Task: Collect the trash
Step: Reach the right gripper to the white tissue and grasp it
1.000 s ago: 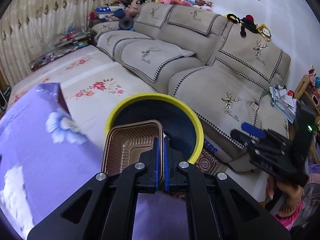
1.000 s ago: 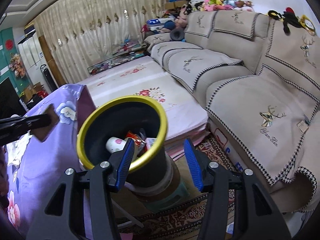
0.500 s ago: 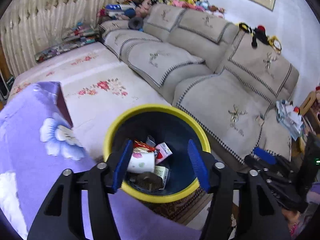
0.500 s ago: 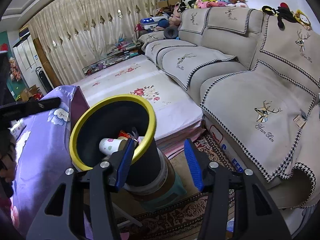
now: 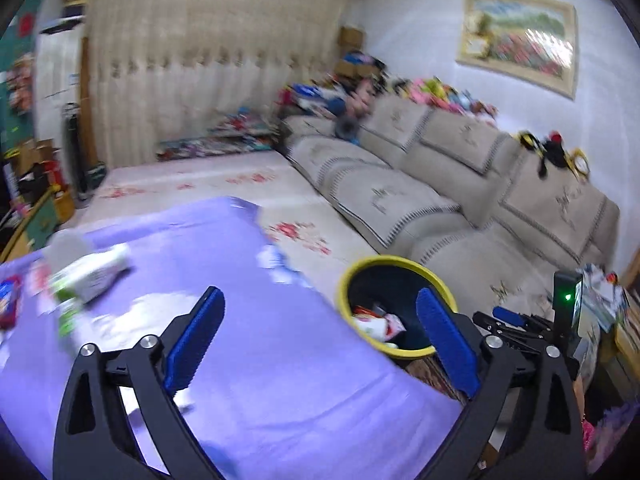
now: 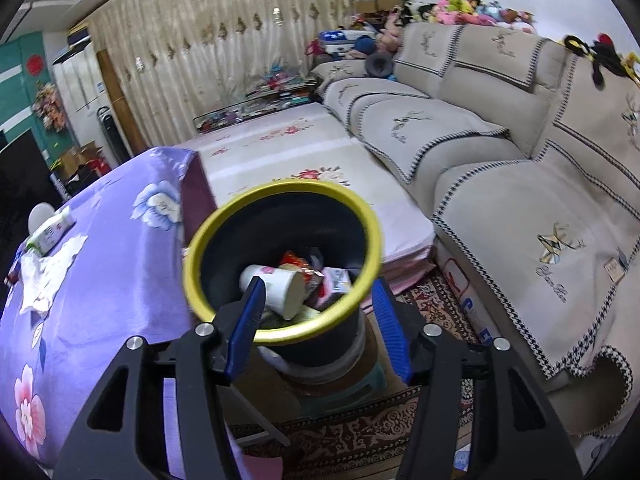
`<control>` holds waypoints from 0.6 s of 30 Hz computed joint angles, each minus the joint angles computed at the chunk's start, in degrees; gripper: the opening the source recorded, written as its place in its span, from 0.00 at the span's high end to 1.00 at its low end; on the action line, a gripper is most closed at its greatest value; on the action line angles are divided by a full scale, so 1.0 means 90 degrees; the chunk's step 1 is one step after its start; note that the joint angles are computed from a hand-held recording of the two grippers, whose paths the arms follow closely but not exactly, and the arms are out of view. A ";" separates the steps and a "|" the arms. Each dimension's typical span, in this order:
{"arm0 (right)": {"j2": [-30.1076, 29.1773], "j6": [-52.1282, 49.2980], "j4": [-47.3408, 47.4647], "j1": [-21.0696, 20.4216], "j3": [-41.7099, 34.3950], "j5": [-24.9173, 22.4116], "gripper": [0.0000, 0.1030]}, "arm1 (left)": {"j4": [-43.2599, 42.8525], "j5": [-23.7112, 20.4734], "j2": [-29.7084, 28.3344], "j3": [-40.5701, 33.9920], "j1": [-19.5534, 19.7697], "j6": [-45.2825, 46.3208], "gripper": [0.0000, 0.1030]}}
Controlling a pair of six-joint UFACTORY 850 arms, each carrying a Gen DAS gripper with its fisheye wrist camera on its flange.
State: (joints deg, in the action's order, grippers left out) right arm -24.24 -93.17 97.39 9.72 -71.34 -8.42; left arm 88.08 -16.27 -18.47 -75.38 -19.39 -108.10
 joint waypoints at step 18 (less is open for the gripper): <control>-0.0589 0.2829 -0.4022 0.1889 -0.1147 -0.1043 0.45 | -0.0155 -0.2523 0.2982 0.3309 0.0131 -0.1323 0.05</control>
